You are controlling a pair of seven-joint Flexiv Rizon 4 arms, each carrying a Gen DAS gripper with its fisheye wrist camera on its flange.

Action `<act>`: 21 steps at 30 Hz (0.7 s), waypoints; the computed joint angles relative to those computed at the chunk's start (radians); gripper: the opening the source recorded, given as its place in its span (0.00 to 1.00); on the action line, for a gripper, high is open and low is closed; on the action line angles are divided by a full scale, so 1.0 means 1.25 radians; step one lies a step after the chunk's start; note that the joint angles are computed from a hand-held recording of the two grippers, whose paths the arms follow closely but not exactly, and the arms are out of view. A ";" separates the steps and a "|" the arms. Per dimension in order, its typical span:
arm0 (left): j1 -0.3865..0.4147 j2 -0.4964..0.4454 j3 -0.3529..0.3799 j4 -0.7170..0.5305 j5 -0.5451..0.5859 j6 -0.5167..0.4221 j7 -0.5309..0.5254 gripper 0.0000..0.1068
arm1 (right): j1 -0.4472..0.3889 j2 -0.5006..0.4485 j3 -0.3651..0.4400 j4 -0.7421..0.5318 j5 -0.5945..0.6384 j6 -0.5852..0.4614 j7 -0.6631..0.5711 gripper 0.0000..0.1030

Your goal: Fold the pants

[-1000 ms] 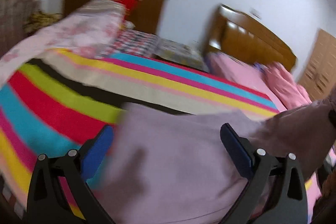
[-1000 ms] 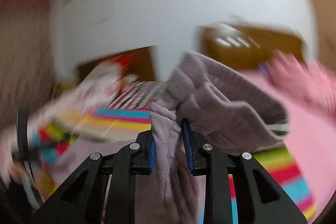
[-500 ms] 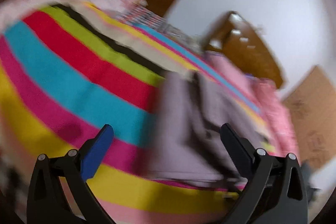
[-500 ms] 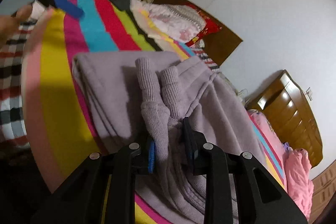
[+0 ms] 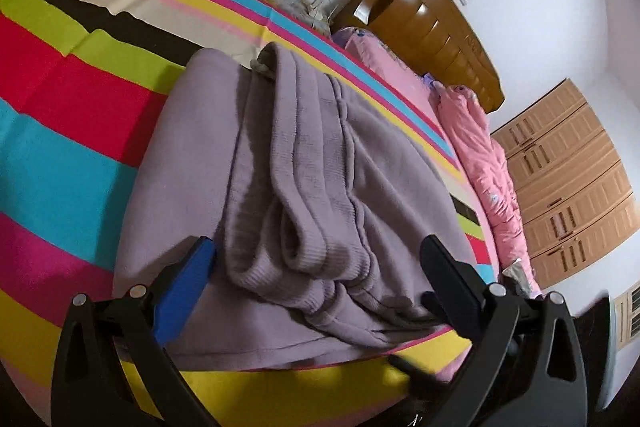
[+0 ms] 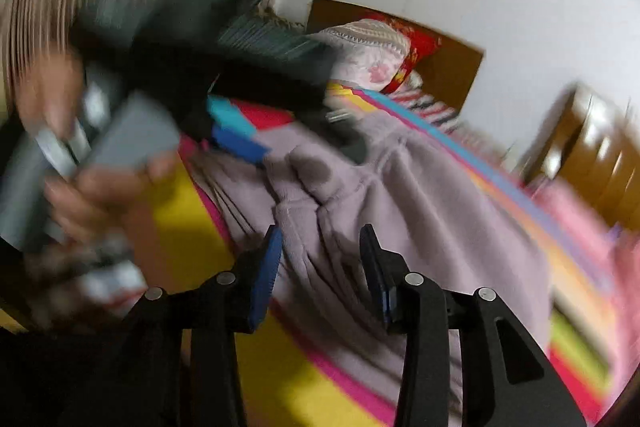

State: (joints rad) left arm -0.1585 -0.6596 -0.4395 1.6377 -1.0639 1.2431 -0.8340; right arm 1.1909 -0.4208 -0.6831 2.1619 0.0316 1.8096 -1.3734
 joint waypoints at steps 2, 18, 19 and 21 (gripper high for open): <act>0.031 0.005 -0.053 0.023 -0.087 0.024 0.071 0.95 | -0.054 0.018 0.042 -0.009 0.006 -0.004 0.003 0.38; -0.007 0.097 0.001 0.089 -0.426 -0.026 0.281 0.95 | -0.211 0.009 0.155 -0.060 -0.201 -0.046 0.094 0.10; -0.014 0.099 0.011 0.088 -0.435 -0.029 0.287 0.95 | -0.167 0.013 0.109 -0.052 -0.199 -0.039 0.087 0.10; -0.029 0.102 0.028 0.086 -0.459 -0.033 0.306 0.95 | -0.118 0.019 0.063 -0.048 -0.199 -0.054 0.060 0.10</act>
State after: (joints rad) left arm -0.1946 -0.5320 -0.4048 1.7457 -1.6381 1.2023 -0.4513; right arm 1.0434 -0.3974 -0.6041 2.1015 -0.2177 1.7422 -1.2979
